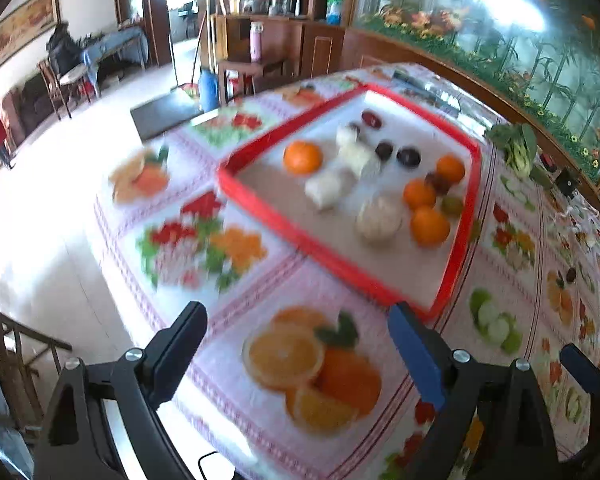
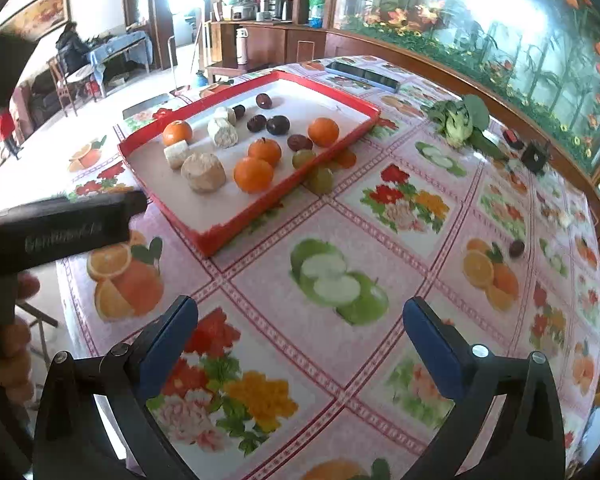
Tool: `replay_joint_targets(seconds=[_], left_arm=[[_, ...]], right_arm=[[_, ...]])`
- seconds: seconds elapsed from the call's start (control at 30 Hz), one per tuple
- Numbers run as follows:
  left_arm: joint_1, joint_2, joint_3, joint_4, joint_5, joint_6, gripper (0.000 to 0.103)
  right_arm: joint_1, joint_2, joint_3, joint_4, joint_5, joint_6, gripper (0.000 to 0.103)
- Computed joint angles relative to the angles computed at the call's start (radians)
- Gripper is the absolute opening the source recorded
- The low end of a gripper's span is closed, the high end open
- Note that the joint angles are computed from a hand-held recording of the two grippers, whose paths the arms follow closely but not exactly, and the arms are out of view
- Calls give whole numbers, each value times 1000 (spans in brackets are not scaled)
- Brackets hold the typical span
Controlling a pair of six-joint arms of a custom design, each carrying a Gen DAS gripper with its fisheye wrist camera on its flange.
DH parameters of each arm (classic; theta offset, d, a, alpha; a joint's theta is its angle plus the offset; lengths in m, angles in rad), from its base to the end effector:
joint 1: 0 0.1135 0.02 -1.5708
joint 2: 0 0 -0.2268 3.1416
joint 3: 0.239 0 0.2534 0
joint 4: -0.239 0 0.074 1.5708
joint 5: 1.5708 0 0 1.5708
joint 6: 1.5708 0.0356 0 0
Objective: Organize fruits
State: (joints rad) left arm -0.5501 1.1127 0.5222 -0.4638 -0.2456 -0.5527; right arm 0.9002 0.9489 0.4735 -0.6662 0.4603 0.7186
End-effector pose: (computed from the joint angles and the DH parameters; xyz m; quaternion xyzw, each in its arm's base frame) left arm 0.1846 -0.1030 0.1353 -0.0325 0.9595 -0.0319 0.2779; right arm 0.1232 0.1299 0.1422 -0.0379 0.9518 -0.0037 0.3044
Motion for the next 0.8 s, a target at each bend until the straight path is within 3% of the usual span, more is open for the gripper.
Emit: replay_joint_targets(seconds=[0.17,0.4,0.63,0.8], left_arm=[[-10,-143,-117,8,19,-10,98],[-30,-250,-153,-32,-22,-20,103],[-134,-211,-104,-93,-220,4,103],[-93,-200,-94,-104,-112,25,103]], right_arm=[[38,-24,-36,-12,9,20,103],[51,-45,-36,-19,22,26,103],[63,-6,-15,5,36,17,103],[80,41,9,13,49,17,103]])
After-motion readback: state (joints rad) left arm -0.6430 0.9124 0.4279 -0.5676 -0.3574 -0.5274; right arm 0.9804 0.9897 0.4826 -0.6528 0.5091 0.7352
